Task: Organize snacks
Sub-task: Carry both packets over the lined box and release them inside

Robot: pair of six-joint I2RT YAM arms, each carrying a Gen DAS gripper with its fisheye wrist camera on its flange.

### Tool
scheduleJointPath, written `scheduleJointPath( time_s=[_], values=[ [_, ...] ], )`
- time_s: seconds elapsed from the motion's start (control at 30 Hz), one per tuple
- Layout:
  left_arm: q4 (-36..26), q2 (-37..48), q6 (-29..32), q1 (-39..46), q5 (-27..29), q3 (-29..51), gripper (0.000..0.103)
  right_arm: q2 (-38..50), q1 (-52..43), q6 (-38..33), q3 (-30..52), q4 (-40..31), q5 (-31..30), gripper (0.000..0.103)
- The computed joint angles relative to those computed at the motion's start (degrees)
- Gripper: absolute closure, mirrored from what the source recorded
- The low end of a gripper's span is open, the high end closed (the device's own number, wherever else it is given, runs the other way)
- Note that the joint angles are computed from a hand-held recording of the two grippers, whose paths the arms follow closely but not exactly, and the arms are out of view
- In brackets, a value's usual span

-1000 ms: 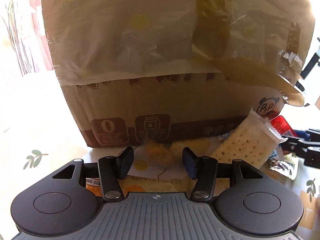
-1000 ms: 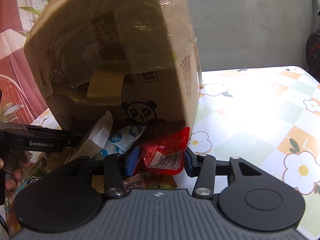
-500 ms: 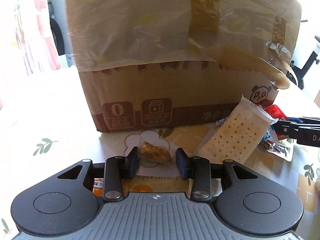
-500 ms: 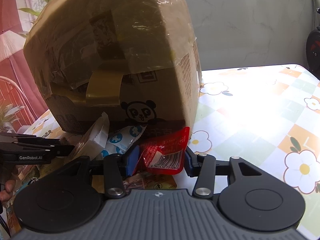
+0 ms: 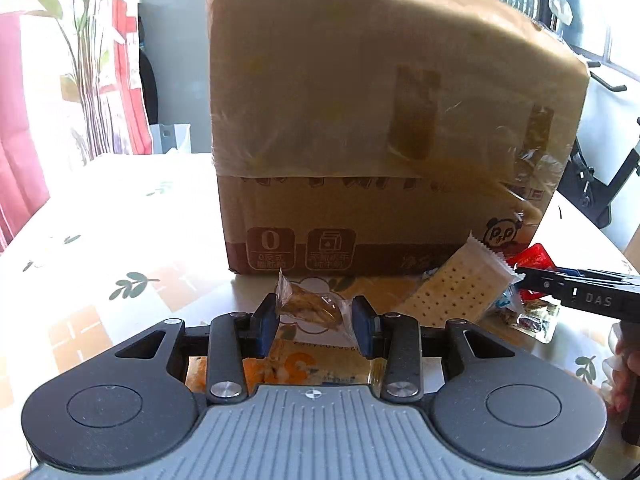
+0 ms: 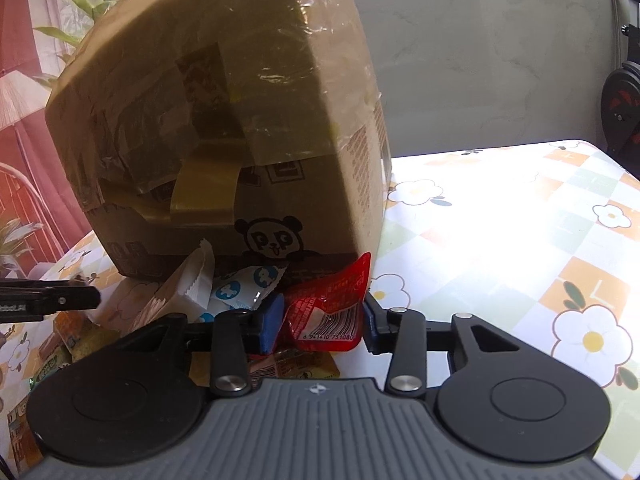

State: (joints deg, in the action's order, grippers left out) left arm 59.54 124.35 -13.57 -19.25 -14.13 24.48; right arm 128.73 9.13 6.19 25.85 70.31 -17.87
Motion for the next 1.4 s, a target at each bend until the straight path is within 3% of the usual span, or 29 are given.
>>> scheduleJointPath(
  time_s=[0.13,0.2,0.27,0.5,0.7,0.87,1.0,1.17,1.27,1.4],
  values=[
    [1.5,-2.26,-0.26,-0.03,0.15,-2.77,0.062,-0.31,0.78,-0.24,-1.31,1.93,1.89,0.063],
    [2.66,-2.75,0.06,-0.47,0.07,-3.89,0.062,-0.85,0.49,0.25,-2.53,3.31,1.15,0.07],
    [3.4,-2.24,0.7,-0.98,-0.37,-4.07,0.062,-2.7,-0.03,0.19,-3.18,1.11,-0.09,0.097],
    [5.48,-3.27,-0.32,-2.23,0.0,-5.75,0.062,-7.32,-2.25,2.81,-8.99,3.93,-2.55,0.101],
    [6.81,-7.35,-0.02,-2.65,0.61,-8.67,0.062,-17.08,-2.9,2.86,-15.01,3.47,-1.8,0.101],
    [4.45,-15.1,1.2,-2.84,1.0,-11.13,0.061,-27.1,-4.03,7.58,-19.25,2.33,-3.15,0.101],
    [0.49,-24.0,4.09,-2.69,1.11,-12.4,0.061,-41.48,-2.58,7.05,-20.91,-5.47,-2.59,0.101],
    [-8.81,-36.58,9.03,-0.36,3.09,-10.75,0.061,-58.55,-0.7,5.37,-18.1,-18.62,-3.1,0.101],
    [-13.27,-39.82,11.43,0.37,3.23,-6.95,0.061,-60.16,0.89,4.47,-12.69,-23.54,-3.17,0.101],
    [-18.27,-39.46,12.5,1.19,5.06,-0.31,0.061,-53.97,4.3,3.27,-3.4,-25.61,0.31,0.101]
  ],
)
